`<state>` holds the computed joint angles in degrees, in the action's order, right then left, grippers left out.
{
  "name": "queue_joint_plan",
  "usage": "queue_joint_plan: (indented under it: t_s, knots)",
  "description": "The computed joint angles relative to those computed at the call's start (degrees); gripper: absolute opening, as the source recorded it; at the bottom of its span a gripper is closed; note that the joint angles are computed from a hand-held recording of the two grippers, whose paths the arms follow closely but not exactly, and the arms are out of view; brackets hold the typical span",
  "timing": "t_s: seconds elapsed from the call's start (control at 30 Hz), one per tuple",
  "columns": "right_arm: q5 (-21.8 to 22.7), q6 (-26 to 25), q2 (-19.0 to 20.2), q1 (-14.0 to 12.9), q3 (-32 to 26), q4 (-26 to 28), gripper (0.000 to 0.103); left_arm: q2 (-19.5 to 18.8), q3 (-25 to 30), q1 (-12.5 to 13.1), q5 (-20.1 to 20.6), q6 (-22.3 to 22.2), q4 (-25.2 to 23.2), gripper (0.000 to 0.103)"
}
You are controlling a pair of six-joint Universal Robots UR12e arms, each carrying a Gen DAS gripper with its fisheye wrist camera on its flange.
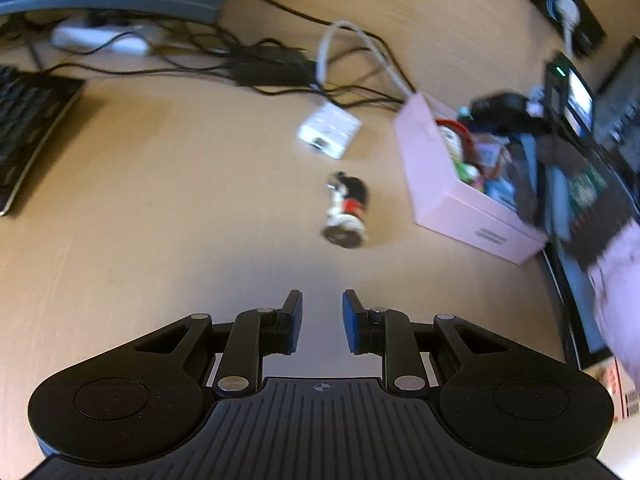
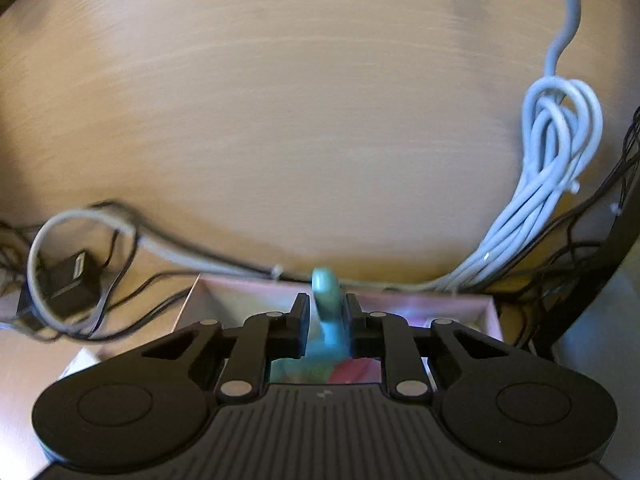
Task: Organize objects
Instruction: 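Drop the teal crank toy into the pink box with the right gripper, then grasp the black-haired figurine in red with the left gripper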
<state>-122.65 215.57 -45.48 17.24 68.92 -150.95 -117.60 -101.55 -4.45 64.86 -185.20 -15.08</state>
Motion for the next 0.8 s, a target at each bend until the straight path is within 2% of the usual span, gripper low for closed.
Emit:
queue_joint_plan:
  t_s: [0.1,0.2,0.33,0.37,0.4,0.43,0.47,0.5,0.53,0.63,0.73,0.8]
  knots:
    - [5.85,1.71,-0.98,-0.33,2.12,-0.63,0.014,-0.44,0.55,0.14,-0.36,-0.53,0.69,0.024]
    - [4.29,2.80,-1.70,-0.18,3.32,1.13,0.014,-0.95,1.35,-0.23,-0.41,0.91,0.92,0.024]
    - [2.35,2.85,-4.20,0.57,6.84,-1.98,0.015,-1.95,2.82,-1.10,0.18,2.89,1.79,0.024]
    - [1.74,2.40,-4.89,0.95,7.78,-2.96,0.017,-2.16,3.12,-1.27,0.50,3.16,2.13,0.024]
    - [1.12,1.99,-5.58,1.24,8.71,-3.93,0.025,-2.45,3.62,-1.56,1.07,3.48,2.54,0.024]
    - [0.37,1.73,-6.29,1.61,9.70,-4.84,0.037,-2.73,4.19,-1.89,1.65,4.07,3.03,0.024]
    - [-0.20,1.51,-6.87,1.90,10.43,-5.71,0.043,-3.20,4.92,-2.28,2.25,4.80,3.95,0.024]
    - [-0.78,1.32,-7.46,2.48,11.39,-6.88,0.054,-3.71,5.66,-2.65,2.79,5.44,4.84,0.024]
    - [-1.11,1.06,-8.20,2.92,12.42,-7.75,0.059,-4.41,6.76,-3.20,3.68,6.19,5.26,0.024]
    - [-1.38,0.23,-9.53,4.46,14.66,-8.82,0.060,-6.33,9.91,-4.71,6.27,7.85,3.75,0.024]
    - [-1.96,-0.39,-10.80,6.03,16.70,-8.60,0.064,-7.97,12.38,-6.69,12.87,11.31,1.28,0.027]
    - [-2.15,-0.91,-11.27,6.88,17.57,-8.65,0.066,-8.60,13.11,-7.38,14.90,12.89,0.06,0.030]
